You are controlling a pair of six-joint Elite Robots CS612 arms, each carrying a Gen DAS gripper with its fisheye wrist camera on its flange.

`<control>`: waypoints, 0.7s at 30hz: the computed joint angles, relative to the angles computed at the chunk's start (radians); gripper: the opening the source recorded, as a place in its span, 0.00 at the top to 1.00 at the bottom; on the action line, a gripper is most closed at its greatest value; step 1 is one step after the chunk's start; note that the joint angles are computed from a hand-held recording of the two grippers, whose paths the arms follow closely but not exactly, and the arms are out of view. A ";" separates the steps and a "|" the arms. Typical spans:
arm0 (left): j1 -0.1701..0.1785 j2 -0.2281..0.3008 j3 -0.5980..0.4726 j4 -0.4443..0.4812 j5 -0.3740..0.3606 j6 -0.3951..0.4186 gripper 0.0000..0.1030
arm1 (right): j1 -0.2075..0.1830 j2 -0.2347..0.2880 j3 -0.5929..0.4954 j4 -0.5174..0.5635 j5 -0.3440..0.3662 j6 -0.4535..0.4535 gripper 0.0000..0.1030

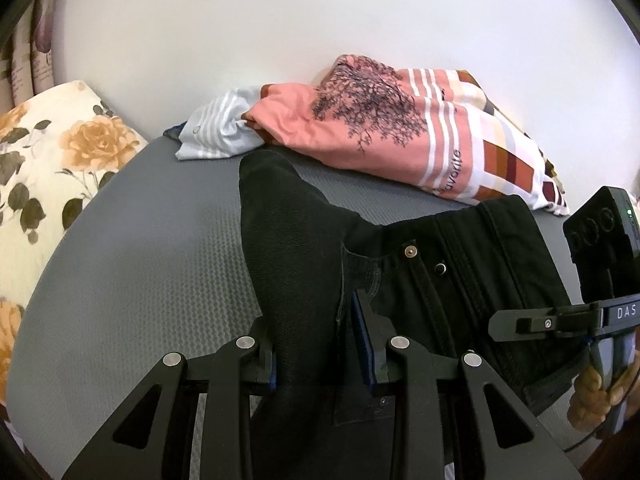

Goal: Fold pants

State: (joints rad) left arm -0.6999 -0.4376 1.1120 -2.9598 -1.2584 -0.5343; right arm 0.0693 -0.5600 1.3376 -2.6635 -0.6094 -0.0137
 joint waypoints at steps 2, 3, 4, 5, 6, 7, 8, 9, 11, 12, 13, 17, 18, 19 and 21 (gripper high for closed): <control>0.004 0.007 -0.014 0.003 0.006 0.004 0.71 | 0.001 0.008 -0.017 0.001 -0.001 0.000 0.65; 0.007 0.012 -0.023 0.005 0.008 0.003 0.71 | 0.001 0.012 -0.025 0.003 0.000 0.000 0.65; 0.010 0.015 -0.030 0.006 0.009 0.003 0.71 | 0.002 0.018 -0.037 0.004 -0.001 0.000 0.65; 0.012 0.019 -0.039 0.010 0.012 0.003 0.71 | 0.003 0.023 -0.049 0.004 -0.002 0.001 0.65; 0.014 0.025 -0.051 0.016 0.017 0.006 0.71 | 0.003 0.027 -0.057 0.003 -0.002 0.002 0.65; 0.016 0.027 -0.056 0.018 0.019 0.009 0.71 | 0.004 0.032 -0.068 0.004 -0.003 0.003 0.65; 0.019 0.033 -0.068 0.022 0.023 0.013 0.71 | 0.005 0.038 -0.080 0.006 -0.006 0.002 0.65; 0.021 0.036 -0.074 0.025 0.026 0.016 0.71 | 0.005 0.041 -0.086 0.005 -0.006 0.003 0.65; 0.024 0.044 -0.090 0.034 0.033 0.022 0.71 | 0.006 0.051 -0.104 0.003 -0.005 0.010 0.65; 0.027 0.050 -0.100 0.038 0.035 0.025 0.71 | 0.007 0.056 -0.113 0.003 -0.006 0.012 0.65; 0.029 0.054 -0.106 0.040 0.036 0.028 0.71 | 0.007 0.062 -0.124 0.003 -0.007 0.016 0.65; 0.039 0.071 -0.131 0.041 0.029 0.029 0.71 | 0.010 0.082 -0.155 -0.003 -0.005 0.024 0.65; 0.041 0.074 -0.135 0.042 0.030 0.028 0.71 | 0.010 0.087 -0.160 -0.007 -0.002 0.027 0.65; 0.044 0.078 -0.142 0.044 0.028 0.028 0.71 | 0.010 0.090 -0.162 -0.013 -0.001 0.032 0.65; 0.049 0.087 -0.158 0.052 0.026 0.031 0.71 | 0.010 0.101 -0.176 -0.022 -0.001 0.046 0.65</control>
